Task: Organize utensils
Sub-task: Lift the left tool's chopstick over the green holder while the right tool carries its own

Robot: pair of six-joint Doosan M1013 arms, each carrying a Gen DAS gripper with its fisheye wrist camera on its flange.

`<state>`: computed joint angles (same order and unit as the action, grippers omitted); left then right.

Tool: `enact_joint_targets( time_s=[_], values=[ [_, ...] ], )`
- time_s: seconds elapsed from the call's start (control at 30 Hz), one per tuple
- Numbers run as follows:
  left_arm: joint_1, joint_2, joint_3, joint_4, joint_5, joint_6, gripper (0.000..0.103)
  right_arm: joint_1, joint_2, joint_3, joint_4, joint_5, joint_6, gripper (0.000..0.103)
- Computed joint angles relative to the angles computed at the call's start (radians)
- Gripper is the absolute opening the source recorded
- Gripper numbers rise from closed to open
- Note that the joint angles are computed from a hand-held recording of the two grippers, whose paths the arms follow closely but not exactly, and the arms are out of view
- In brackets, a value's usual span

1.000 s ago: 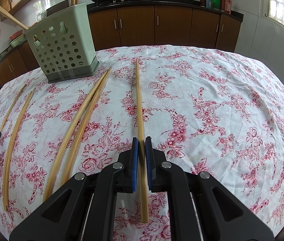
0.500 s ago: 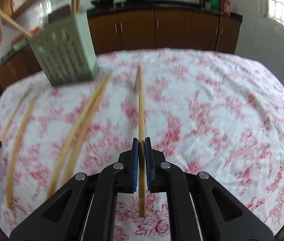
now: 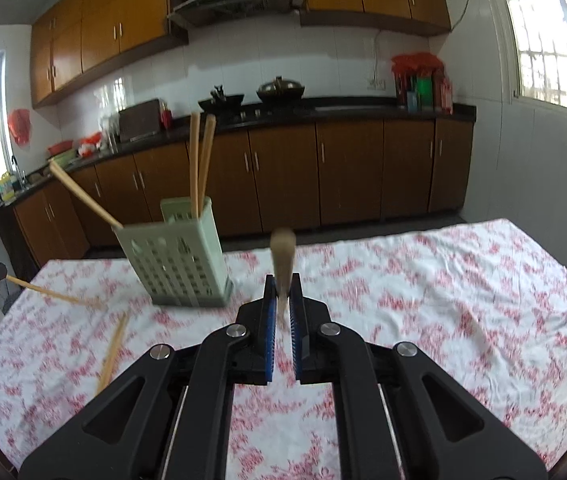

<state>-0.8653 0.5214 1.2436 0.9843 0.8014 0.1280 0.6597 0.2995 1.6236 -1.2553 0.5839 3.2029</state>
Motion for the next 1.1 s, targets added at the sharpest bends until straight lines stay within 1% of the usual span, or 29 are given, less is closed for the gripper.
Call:
enact_joint_targets(
  time_s=[0.1, 0.23, 0.37, 0.43, 0.53, 0.67, 0.77, 0.83, 0.9, 1.1],
  values=[
    [0.002, -0.005, -0.012, 0.015, -0.013, 0.013, 0.008, -0.003, 0.000, -0.016, -0.027, -0.010, 0.020, 0.007],
    [-0.002, -0.010, -0.037, 0.046, -0.036, 0.022, 0.008, -0.008, -0.009, -0.032, -0.085, -0.044, 0.065, 0.007],
    [-0.011, -0.013, -0.068, 0.100, -0.072, 0.006, 0.008, -0.003, -0.025, -0.053, -0.276, -0.088, 0.228, 0.007],
    [-0.017, -0.007, -0.095, 0.146, -0.087, -0.021, 0.008, 0.000, -0.028, -0.065, -0.402, -0.101, 0.338, 0.007],
    [-0.022, 0.011, -0.144, 0.224, -0.101, -0.081, 0.008, 0.004, -0.017, -0.094, -0.542, -0.089, 0.445, 0.007],
    [-0.027, 0.060, -0.238, 0.330, -0.091, -0.134, 0.008, 0.000, 0.015, -0.136, -0.633, -0.068, 0.501, 0.007],
    [-0.025, 0.109, -0.318, 0.390, -0.078, -0.147, 0.008, -0.011, 0.047, -0.164, -0.634, -0.076, 0.499, 0.007],
    [-0.019, 0.151, -0.377, 0.373, -0.080, -0.116, 0.008, -0.022, 0.068, -0.181, -0.603, -0.096, 0.477, 0.007],
    [-0.012, 0.189, -0.425, 0.319, -0.084, -0.061, 0.008, -0.033, 0.079, -0.185, -0.564, -0.121, 0.456, 0.007],
    [0.007, 0.252, -0.485, 0.149, -0.078, 0.081, 0.008, -0.047, 0.100, -0.194, -0.402, -0.179, 0.316, 0.008]
  ],
)
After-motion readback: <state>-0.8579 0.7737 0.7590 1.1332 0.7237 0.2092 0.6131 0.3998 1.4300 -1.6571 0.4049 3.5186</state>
